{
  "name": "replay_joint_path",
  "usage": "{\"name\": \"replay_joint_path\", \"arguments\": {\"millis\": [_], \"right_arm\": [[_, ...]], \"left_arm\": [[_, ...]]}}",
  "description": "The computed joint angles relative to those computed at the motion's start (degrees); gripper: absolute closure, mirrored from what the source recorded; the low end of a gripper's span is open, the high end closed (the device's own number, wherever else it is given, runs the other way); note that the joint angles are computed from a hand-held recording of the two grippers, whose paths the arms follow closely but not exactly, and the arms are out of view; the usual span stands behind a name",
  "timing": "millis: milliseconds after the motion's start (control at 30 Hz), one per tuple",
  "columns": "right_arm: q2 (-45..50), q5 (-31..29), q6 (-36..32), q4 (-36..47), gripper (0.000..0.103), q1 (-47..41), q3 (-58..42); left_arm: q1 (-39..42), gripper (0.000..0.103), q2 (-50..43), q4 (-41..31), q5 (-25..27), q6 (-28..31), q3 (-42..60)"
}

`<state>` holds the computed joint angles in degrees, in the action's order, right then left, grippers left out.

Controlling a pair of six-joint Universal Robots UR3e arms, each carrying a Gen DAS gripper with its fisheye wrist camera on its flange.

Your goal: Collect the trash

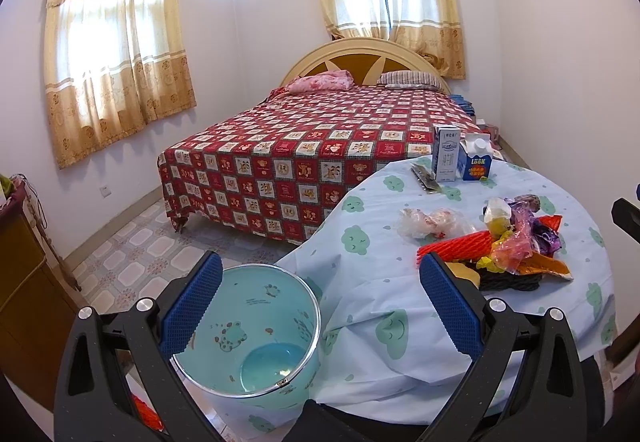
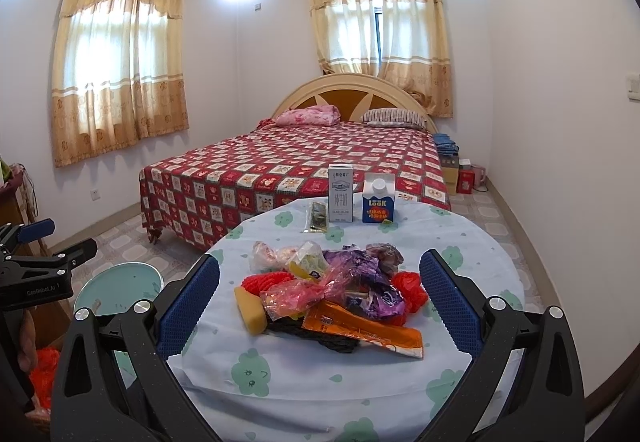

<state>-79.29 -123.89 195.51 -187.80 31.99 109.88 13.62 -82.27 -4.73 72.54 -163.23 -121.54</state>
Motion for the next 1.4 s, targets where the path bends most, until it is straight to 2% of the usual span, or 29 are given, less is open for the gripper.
{"name": "replay_joint_path", "arguments": {"millis": [1400], "right_arm": [[3.9,-0.3,0.8,-1.0,0.005,1.4,-1.2]], "left_arm": [[0.0,0.006,0.0,-0.2,0.2,0.5,-0.1]]}}
